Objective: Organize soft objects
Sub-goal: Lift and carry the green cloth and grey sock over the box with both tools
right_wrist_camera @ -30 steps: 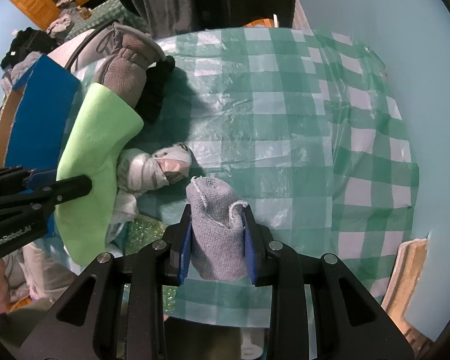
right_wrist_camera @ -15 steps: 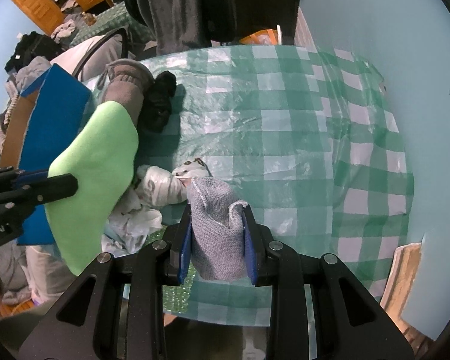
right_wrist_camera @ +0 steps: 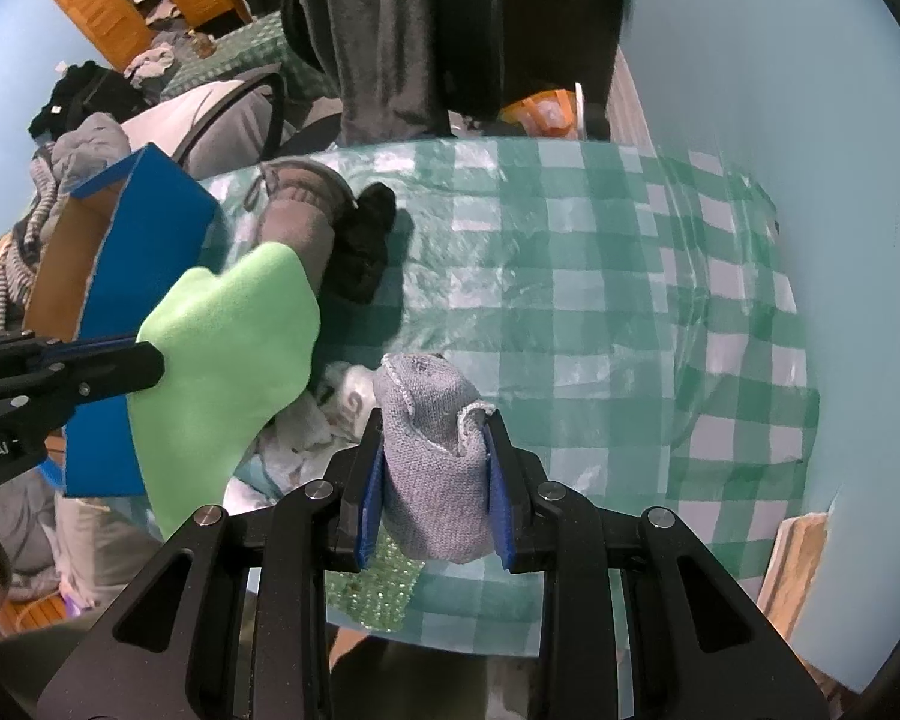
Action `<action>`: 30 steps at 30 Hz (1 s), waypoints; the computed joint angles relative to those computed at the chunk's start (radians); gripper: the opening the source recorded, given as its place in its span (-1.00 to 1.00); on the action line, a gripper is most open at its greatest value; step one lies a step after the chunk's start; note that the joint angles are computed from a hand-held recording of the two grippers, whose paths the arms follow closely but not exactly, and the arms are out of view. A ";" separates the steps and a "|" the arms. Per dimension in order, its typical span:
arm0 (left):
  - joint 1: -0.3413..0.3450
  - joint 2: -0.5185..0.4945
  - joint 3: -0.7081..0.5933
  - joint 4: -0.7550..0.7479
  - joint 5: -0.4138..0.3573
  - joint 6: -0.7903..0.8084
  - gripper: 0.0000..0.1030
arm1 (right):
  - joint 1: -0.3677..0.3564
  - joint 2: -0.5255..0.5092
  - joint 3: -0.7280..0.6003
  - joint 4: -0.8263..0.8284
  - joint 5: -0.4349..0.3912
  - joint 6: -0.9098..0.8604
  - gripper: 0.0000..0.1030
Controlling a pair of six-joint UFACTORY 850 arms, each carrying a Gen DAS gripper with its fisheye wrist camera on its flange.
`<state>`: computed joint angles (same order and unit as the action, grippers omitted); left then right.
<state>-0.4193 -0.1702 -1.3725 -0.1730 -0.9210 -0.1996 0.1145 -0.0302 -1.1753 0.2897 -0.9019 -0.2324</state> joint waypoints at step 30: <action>0.094 0.145 0.015 0.147 0.024 -0.053 -0.92 | 0.123 -0.057 -0.187 0.039 -0.002 -0.037 -0.45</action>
